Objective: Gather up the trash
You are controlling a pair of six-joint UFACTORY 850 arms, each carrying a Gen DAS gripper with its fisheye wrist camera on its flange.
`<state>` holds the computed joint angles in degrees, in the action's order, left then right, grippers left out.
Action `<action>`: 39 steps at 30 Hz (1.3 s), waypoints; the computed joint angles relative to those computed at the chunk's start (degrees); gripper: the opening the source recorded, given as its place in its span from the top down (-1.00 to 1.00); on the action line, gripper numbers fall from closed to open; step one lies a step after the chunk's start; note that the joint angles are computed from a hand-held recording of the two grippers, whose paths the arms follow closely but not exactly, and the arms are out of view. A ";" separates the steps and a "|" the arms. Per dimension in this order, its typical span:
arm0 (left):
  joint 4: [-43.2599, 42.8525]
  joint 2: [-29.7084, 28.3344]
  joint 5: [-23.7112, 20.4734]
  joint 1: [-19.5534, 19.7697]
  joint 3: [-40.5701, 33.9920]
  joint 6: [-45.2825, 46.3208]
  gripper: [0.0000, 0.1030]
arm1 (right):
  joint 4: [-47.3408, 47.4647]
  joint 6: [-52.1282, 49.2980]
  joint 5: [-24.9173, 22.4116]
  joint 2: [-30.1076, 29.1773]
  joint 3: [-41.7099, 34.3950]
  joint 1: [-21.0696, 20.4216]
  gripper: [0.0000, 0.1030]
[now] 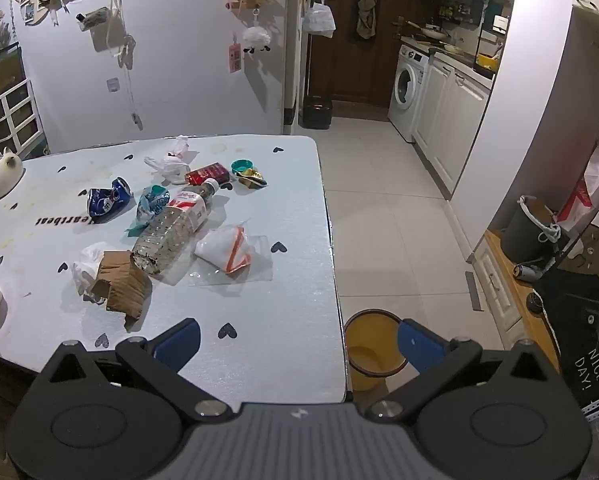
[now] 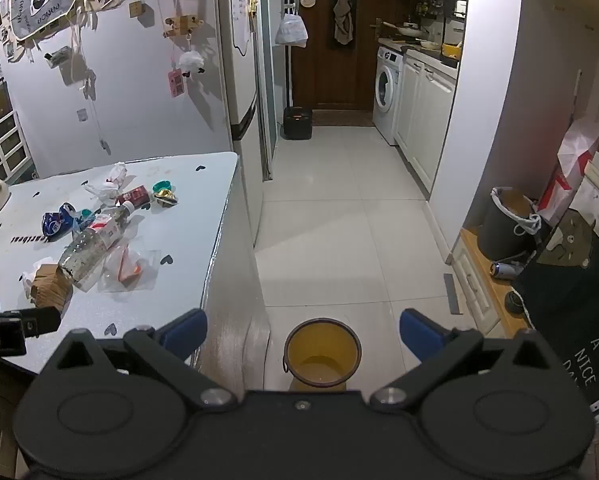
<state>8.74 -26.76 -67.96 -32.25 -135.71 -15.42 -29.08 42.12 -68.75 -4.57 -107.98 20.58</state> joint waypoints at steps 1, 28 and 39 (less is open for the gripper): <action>0.00 0.00 0.00 0.00 0.00 0.00 -1.00 | 0.00 -0.01 -0.01 0.01 0.01 0.01 -1.00; 0.07 -0.08 0.01 -0.19 -0.30 -0.01 -1.00 | -0.37 0.23 0.22 0.50 0.65 -0.06 -1.00; -0.02 0.04 0.16 -0.16 -0.10 0.06 -1.00 | -0.40 0.24 0.16 0.48 0.63 -0.06 -1.00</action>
